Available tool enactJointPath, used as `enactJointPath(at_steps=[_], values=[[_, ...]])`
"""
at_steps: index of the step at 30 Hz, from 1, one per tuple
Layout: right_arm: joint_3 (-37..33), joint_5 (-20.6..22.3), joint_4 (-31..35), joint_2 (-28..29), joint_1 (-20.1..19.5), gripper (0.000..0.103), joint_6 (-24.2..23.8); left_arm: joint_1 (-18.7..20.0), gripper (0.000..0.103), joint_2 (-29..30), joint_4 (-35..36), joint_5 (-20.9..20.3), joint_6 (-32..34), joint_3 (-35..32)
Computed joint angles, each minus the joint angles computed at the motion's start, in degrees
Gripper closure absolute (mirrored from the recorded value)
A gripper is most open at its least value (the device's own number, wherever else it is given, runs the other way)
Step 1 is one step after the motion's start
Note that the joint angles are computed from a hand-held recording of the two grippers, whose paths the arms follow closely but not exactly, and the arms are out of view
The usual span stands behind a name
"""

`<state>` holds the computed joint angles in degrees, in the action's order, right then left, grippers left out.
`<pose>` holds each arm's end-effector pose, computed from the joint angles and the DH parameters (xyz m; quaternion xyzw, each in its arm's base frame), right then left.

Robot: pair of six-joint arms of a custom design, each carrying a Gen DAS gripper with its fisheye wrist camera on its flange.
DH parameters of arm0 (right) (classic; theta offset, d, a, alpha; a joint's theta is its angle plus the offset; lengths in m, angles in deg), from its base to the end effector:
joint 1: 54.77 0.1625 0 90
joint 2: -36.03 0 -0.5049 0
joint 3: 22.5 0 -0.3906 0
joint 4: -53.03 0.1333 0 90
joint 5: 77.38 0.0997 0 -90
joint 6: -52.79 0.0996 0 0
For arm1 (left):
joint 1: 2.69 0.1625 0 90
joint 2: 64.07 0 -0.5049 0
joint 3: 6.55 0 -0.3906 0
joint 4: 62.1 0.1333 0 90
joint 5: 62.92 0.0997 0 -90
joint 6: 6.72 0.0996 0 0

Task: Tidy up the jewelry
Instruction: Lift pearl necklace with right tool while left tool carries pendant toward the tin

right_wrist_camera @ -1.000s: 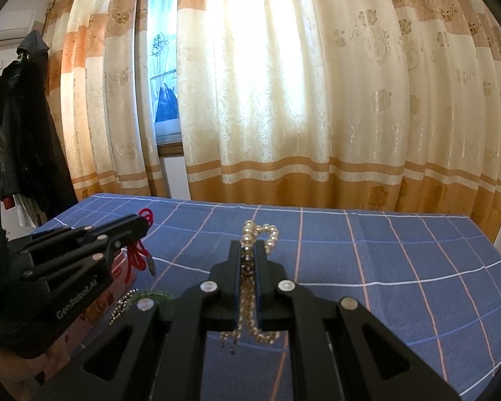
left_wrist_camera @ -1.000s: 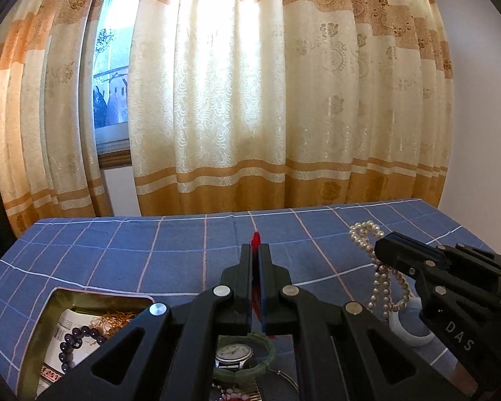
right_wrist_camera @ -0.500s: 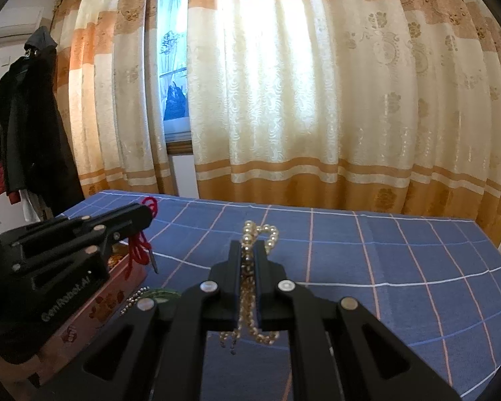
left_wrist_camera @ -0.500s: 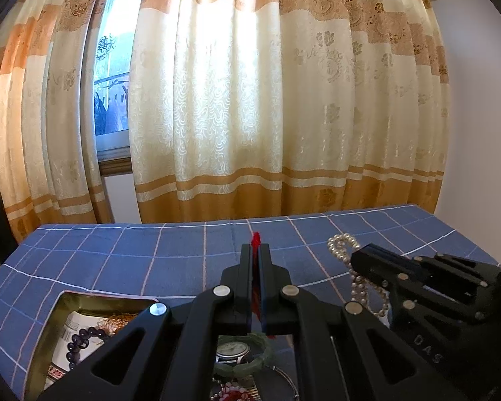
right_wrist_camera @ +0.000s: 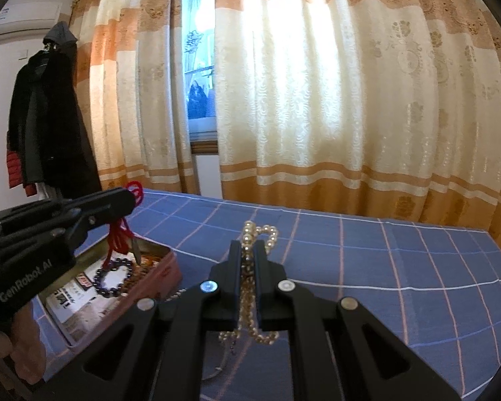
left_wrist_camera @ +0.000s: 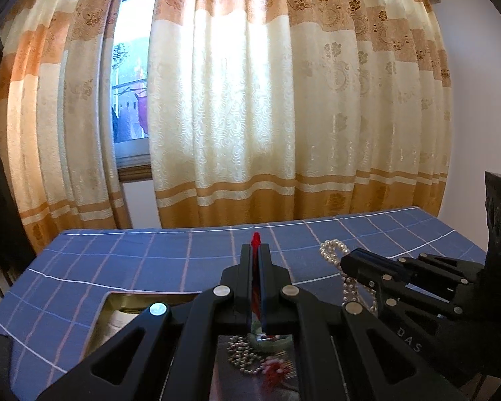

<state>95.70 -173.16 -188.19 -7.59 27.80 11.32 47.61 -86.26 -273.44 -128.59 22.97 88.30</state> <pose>0.0461 -0.5998 0.2084 0.1995 -0.7584 0.5474 0.2923 -0.3244 -0.6637 -0.0047 0.4356 0.7817 -0.4181 0.1561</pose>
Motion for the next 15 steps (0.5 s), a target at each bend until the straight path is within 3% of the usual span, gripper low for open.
enactJointPath(at_steps=[15], values=[[-1.4, 1.3, 4.7, 2.0, 4.3, 0.094, -1.4, 2.3, 0.101, -4.1, -2.8, 3.8, 1.1, 3.2]])
